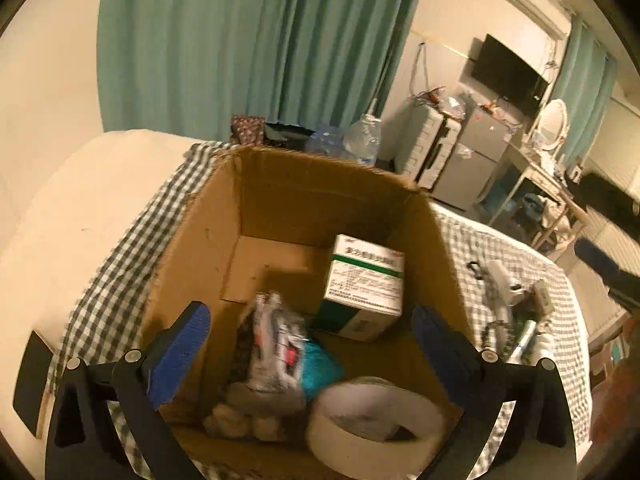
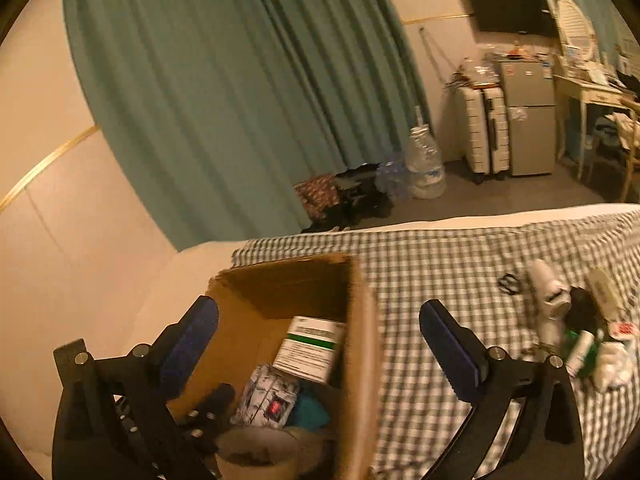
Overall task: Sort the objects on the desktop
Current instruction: 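Place the snack bag and green box into the cardboard box, then grasp the white tube with left tool while right grasps tissue pack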
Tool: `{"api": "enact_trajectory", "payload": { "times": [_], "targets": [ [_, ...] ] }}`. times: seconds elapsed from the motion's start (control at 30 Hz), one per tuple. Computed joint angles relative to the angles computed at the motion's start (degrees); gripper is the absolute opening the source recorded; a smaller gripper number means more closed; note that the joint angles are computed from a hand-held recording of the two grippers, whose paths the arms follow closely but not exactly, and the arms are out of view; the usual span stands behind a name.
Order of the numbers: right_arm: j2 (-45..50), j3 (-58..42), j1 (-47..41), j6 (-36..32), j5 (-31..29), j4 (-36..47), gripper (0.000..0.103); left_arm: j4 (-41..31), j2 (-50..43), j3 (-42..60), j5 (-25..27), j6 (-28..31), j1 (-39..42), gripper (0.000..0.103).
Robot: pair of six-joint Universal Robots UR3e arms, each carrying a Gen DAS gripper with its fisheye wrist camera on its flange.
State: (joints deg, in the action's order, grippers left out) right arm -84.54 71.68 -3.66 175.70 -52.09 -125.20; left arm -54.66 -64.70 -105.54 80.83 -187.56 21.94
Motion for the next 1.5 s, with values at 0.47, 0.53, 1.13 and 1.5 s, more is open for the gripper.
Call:
{"api": "enact_trajectory", "payload": {
  "times": [0.47, 0.53, 1.13, 1.5],
  "targets": [
    [-18.09, 4.99, -40.01, -28.6, 12.36, 28.25, 0.101, 6.23, -24.23, 22.89, 19.34, -20.04, -39.85, 0.103],
    [-17.32, 5.96, -44.31, -31.95, 11.89, 30.08, 0.101, 7.65, -30.04, 26.34, 21.63, -21.56, -44.32, 0.103],
    [4.53, 14.65, -38.9, -26.64, -7.07, 2.38, 0.101, 6.92, -69.35, 56.58, 25.07, -9.32, -53.63, 0.103],
    [18.04, 7.13, -33.31, -29.97, -14.8, 0.46, 0.098, -3.64, -85.72, 79.01, 20.38, -8.27, -51.01, 0.06]
  ]
}}
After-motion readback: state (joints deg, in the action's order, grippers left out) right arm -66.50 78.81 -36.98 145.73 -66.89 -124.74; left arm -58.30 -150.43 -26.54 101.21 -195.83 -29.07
